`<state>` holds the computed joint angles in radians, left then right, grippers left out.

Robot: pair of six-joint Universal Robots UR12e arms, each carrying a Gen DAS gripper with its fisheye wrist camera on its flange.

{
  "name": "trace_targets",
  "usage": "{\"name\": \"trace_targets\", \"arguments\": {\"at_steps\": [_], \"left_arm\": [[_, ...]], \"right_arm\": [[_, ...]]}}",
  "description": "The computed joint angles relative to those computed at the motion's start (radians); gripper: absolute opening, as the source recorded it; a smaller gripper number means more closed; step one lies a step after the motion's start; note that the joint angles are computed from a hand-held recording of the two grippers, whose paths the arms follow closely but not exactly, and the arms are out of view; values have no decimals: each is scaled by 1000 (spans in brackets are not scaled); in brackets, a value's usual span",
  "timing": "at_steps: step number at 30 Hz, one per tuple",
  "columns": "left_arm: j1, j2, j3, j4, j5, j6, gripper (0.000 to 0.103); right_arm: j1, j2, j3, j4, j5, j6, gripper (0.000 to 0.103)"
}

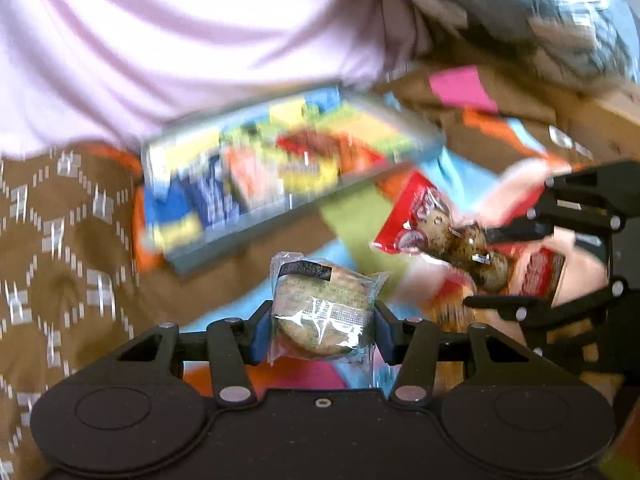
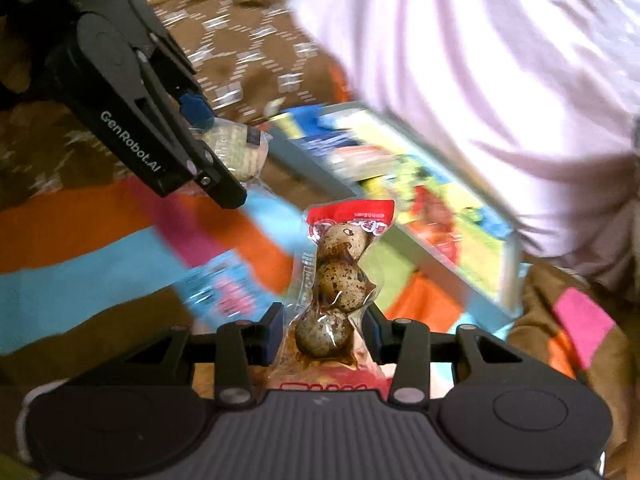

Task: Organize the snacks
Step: 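Lift and carry the cookie pack and quail egg pack to the grey tray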

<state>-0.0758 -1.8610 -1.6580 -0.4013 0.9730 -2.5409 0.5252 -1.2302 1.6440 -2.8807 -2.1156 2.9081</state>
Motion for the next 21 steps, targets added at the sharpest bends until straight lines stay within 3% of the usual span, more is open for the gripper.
{"name": "trace_targets", "arguments": {"at_steps": [6,8,13,18,21], "left_arm": [[-36,-75,70,235,-16,-146,53],[-49,-97,98,279,-6,-206,53],[-81,-147,160,388,26,-297,53],[-111,-202,224,445,83,-395,53],[-133,-240,261,481,153,-454,53]], "right_arm": [[-35,-2,-2,-58,-15,129,46],[-42,3,-2,-94,-30,136,46],[-66,7,1,-155,-44,260,46],[-89,37,-34,-228,-61,257,46],[-113,58,-58,-283,-54,287,47]]}}
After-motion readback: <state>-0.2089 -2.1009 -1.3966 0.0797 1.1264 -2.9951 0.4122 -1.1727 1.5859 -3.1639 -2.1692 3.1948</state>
